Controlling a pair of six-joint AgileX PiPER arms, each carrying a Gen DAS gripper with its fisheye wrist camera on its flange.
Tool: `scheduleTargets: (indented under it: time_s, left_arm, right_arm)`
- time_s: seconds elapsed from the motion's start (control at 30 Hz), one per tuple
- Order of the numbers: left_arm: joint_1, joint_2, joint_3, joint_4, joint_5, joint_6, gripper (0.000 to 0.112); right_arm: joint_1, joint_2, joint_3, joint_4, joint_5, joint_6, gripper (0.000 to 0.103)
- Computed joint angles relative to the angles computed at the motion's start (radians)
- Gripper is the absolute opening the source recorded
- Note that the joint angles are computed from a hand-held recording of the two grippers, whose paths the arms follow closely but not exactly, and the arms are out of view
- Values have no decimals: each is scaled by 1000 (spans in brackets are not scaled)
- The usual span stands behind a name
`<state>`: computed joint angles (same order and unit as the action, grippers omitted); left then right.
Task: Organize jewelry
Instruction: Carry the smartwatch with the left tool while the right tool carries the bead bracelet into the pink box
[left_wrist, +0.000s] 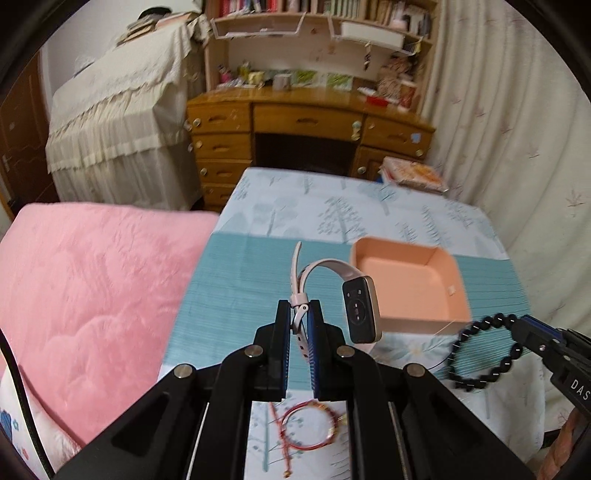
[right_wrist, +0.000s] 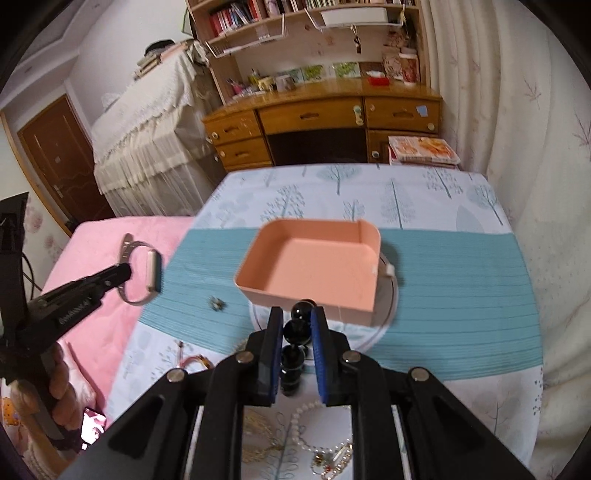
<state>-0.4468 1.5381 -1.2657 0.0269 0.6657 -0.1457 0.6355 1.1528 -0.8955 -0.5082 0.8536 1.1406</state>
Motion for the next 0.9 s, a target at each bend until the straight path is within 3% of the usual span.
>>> scheduleTargets:
  time_s: [0.33,0.43,0.53,0.9]
  left_arm:
    - [-90,116,-231,4,40,-12,6]
    - [-87,202,-317,-50,49,47,6]
    - [-93,298,-404,-77,65,75,6]
    - [-101,612,-654,-235,161,205,7]
  right_arm:
    - [-57,17,-133,-56,-8,-26,15]
    - [-135,48,-153,-5,-60,-87,15]
    - [-262,114,-154,110,-165,-203,15]
    - [-484,342,-111,434,-335,-509,15]
